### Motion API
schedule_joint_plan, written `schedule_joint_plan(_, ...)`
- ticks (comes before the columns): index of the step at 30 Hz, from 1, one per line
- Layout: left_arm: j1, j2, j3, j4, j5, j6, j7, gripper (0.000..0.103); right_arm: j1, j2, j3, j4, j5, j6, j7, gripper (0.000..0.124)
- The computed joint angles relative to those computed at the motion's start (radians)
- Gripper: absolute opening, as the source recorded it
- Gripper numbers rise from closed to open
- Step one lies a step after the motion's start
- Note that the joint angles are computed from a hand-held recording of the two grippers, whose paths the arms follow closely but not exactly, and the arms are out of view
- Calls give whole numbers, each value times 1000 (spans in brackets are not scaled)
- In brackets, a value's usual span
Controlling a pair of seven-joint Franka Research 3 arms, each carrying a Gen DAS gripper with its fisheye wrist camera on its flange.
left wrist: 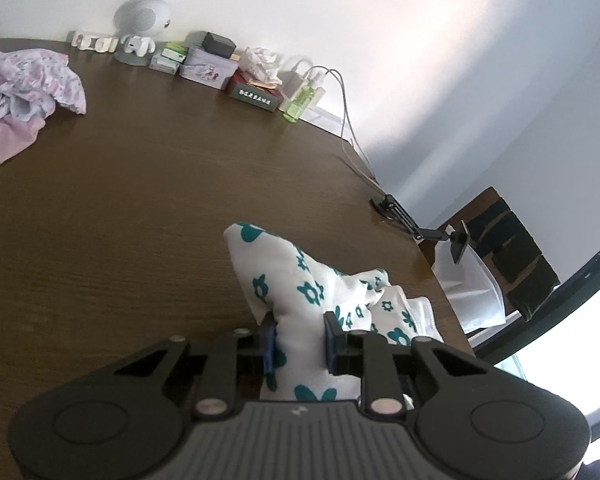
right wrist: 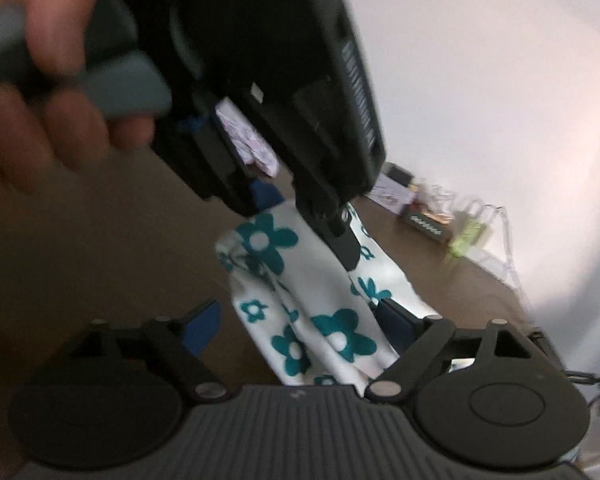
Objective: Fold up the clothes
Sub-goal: 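Lift the folded dress off the table with both grippers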
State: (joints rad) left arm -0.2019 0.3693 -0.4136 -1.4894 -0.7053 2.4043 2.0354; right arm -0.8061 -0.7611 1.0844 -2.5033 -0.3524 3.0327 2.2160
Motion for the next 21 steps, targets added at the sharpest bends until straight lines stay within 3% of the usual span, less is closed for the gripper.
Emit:
schedule_joint_plan(7,-4,-1,-3,20,-5,-26,-1,22,-98,-73,104,65,-38,-200,63,82)
schedule_joint_plan(12,-14,-5,-4,26,3,-29,2,22,-110,-44,113,95,-79,-276,102,47)
schedule_joint_plan(16,-20,-8,-6,27,-3,-24,-3,22,-106,-35,105,94,-110,-280,150,27)
schedule_joint_plan(21,-9,-33,-30,12,-75,-13,67,32,-36,-15,-4,19,-71,-156,309,22)
